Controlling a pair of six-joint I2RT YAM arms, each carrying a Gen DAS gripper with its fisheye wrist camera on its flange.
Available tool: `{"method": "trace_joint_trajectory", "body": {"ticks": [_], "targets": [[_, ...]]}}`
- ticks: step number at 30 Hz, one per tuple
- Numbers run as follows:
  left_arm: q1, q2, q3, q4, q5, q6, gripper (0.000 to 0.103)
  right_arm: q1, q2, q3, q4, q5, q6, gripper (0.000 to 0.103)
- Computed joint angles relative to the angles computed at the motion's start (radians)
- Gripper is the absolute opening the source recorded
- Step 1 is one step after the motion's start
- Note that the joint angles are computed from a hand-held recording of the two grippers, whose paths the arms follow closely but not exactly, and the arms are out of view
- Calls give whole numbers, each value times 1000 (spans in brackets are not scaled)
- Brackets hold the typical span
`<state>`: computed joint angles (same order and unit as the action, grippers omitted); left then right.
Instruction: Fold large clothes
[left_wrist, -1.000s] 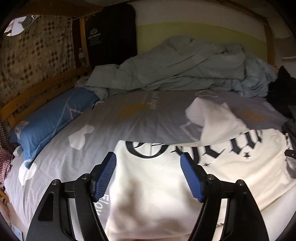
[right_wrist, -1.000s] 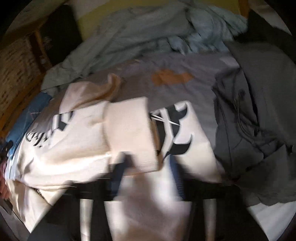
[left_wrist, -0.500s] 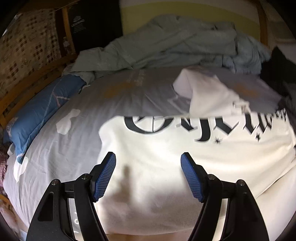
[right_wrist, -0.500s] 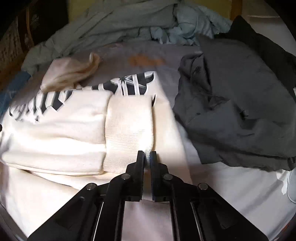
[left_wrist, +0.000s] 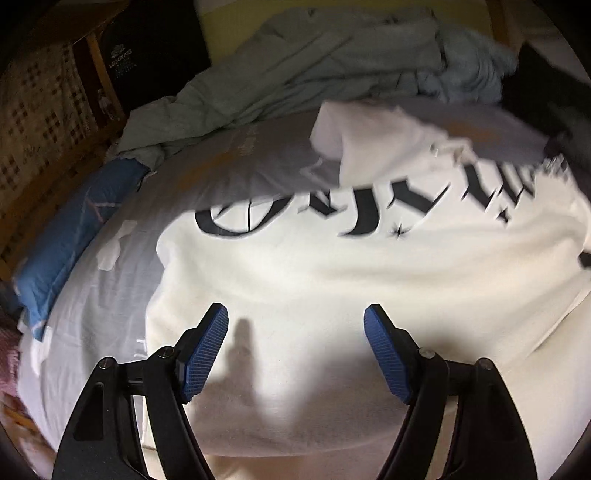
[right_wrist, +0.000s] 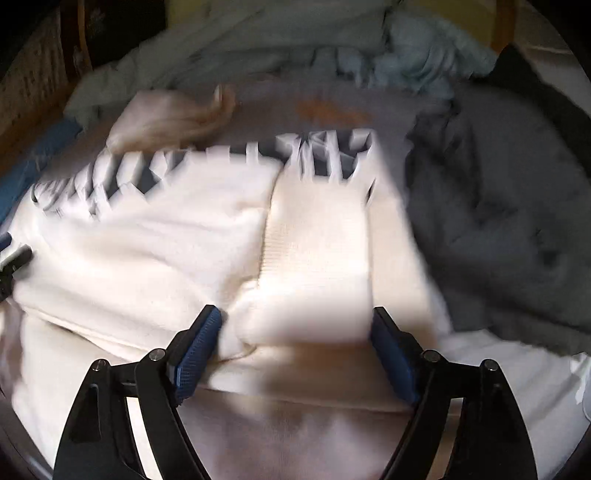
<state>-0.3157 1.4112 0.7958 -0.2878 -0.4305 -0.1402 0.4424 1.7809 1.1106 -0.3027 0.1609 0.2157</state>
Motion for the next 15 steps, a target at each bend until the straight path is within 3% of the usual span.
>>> {"method": "trace_joint_trajectory", "body": {"ticks": [3, 6, 12, 15], "targets": [[30, 14, -18, -1, 57, -25, 76, -8, -19, -3, -7, -19, 4, 85], [55, -62, -85, 27, 99, -62, 76, -14, -75, -39, -1, -15, 33, 85], [-43, -356, -223, 26, 64, -112, 76, 38, -322, -215, 64, -21, 77, 85], [-137, -474, -276, 0, 18, -167, 78, 110, -443, -322, 110, 32, 90, 85]]}}
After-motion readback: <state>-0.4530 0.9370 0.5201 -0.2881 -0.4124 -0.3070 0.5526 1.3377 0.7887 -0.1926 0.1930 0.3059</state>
